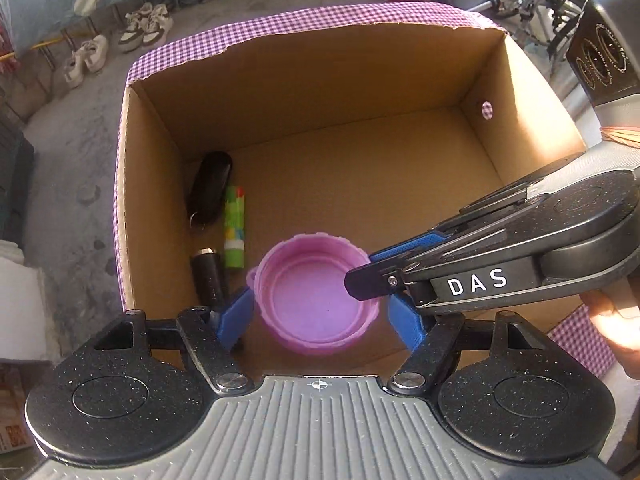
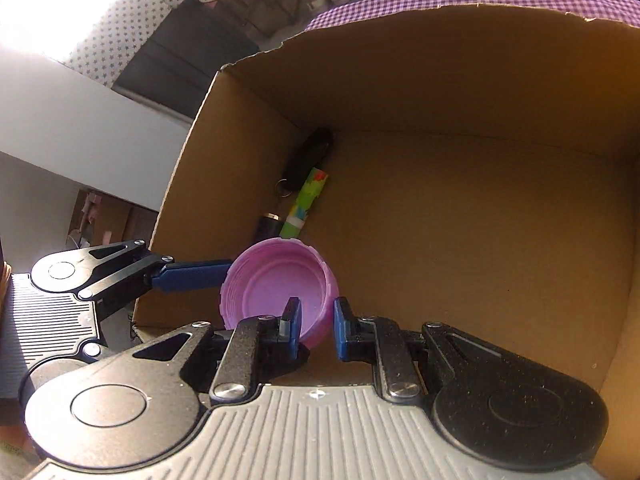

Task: Organize rigid objects
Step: 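Carry the pink cap into the cardboard box and open the right gripper, then move the right gripper back to the black electrical tape roll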

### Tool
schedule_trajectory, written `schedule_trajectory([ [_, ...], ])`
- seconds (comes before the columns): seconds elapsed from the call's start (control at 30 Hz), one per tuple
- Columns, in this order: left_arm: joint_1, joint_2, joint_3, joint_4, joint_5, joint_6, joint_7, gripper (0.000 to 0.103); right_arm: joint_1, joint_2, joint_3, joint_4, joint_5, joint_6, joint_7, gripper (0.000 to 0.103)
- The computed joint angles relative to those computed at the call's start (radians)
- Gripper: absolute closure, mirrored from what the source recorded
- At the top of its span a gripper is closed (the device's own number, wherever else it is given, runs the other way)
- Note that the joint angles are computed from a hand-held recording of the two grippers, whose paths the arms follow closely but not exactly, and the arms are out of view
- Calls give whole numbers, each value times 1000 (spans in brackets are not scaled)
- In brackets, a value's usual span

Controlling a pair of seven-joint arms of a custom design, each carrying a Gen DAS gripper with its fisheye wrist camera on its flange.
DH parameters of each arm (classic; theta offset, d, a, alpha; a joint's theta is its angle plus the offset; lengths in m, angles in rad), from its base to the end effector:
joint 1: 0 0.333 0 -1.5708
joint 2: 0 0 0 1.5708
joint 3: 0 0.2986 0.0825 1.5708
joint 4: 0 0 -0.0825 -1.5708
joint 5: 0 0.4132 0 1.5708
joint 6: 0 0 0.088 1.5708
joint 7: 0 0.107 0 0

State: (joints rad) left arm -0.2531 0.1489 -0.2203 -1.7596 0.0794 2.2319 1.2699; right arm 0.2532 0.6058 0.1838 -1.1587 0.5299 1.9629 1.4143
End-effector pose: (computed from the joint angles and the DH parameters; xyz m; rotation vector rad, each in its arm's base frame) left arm 0.5915 -0.2930 0.4858 -1.8631 2.2862 -0.4267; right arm 0.6976 0.3202 0.4630 -2.1377 1.4276 0.4842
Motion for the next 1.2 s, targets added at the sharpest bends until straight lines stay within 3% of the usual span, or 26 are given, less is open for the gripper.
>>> schedule_trajectory([
  [0.13,-4,-4,-2,1,6,-5,4,24,2,45,5,52,1,-46,23,83],
  [0.27,-4,-8,1,0,24,15,5,24,-18,9,19,-4,46,-18,3,83],
  [0.5,-7,-132,-6,-131,57,150,-62,24,-81,-210,29,-280,241,138,-143,83],
  [0.63,-6,-247,-17,-254,62,271,-115,24,-100,-432,2,-533,418,246,-280,83],
  [0.83,5,-406,-62,-443,109,437,-242,22,-52,-778,-79,-926,683,389,-492,82],
  [0.93,2,-463,-83,-523,119,494,-296,21,-6,-903,-105,-1079,741,466,-543,82],
  [1.07,-2,-502,-108,-594,119,528,-362,21,55,-1004,-123,-1222,777,563,-546,81],
  [1.2,-16,-530,-118,-658,103,537,-407,21,113,-1041,-140,-1301,779,621,-521,68],
])
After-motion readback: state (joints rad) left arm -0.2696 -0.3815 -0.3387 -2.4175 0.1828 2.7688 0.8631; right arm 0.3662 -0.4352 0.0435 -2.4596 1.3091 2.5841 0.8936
